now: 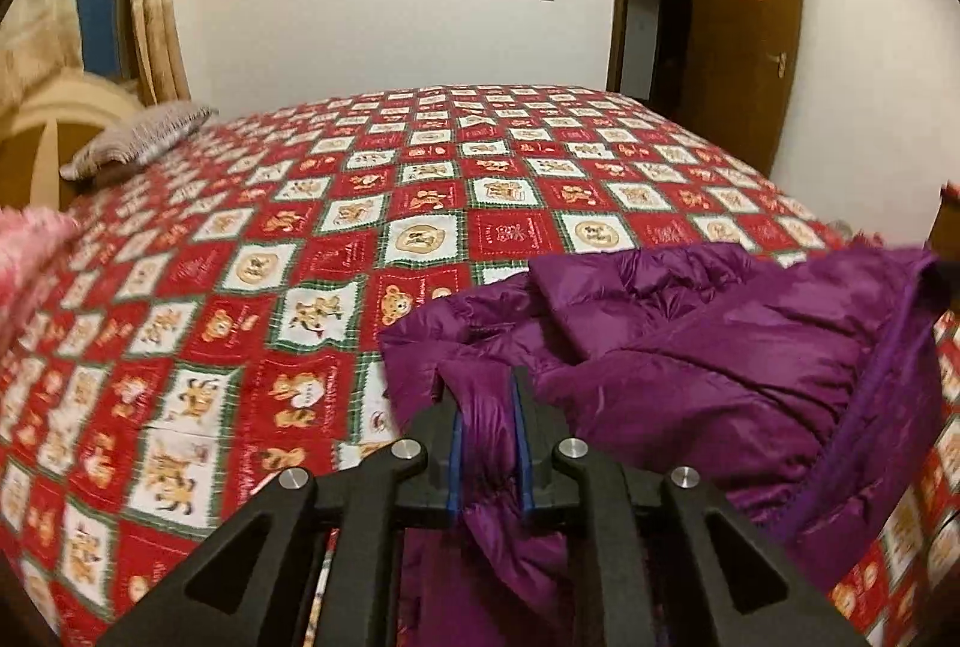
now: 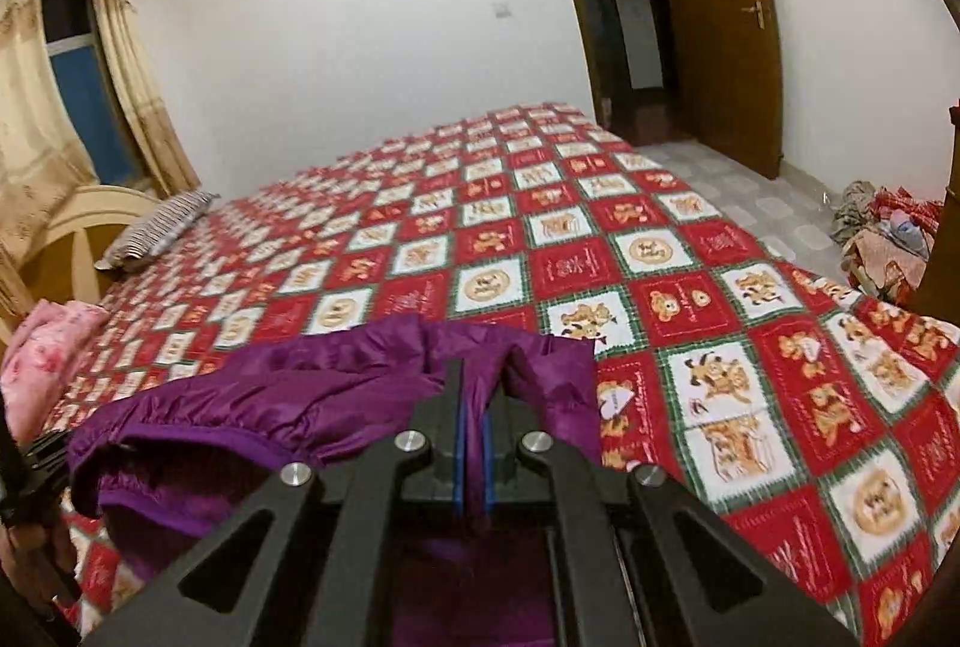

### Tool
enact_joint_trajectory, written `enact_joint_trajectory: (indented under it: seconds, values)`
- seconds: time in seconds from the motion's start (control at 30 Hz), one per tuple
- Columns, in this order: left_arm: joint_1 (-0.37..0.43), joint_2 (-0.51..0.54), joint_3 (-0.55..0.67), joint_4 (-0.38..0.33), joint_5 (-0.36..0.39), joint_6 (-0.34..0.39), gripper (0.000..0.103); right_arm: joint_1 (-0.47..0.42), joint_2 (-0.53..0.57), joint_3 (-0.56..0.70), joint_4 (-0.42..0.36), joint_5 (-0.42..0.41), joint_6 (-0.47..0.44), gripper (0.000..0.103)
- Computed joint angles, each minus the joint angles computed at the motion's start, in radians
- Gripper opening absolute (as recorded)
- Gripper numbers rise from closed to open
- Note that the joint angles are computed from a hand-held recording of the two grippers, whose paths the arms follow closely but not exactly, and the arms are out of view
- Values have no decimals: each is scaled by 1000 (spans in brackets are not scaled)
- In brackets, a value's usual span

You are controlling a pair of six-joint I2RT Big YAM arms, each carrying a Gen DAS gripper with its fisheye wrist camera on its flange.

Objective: Fold large clothes

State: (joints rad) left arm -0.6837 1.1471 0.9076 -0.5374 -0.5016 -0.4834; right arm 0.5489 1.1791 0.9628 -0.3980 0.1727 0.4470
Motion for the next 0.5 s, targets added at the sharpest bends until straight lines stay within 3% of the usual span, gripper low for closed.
enact_joint_trajectory:
  seconds: [0.1,0.13,0.17,0.2,0.3,0.37,0.4,0.43,0.5]
  values:
    - [21,24,7,26,-3,-5,27,-21,51,21,12,-27,-6,6]
    - [22,26,5,39,-20,-11,47,-21,73,32,14,-17,-7,6]
    - [18,30,5,49,-75,-22,81,-23,95,46,15,-15,-14,7]
    - [13,27,1,60,-144,-30,92,-24,113,58,15,-19,-17,8]
    - [16,4,-27,139,-252,-6,97,-26,175,102,29,-20,-23,13]
    - [32,29,4,87,-305,-24,97,-28,208,130,31,-22,-17,40]
    - [37,52,32,37,-328,-49,97,-27,219,140,37,-11,-12,47]
    - [41,66,51,10,-329,-59,97,-17,224,149,46,36,-5,59]
    - [32,80,70,-13,-337,-67,97,-8,232,166,55,79,15,61]
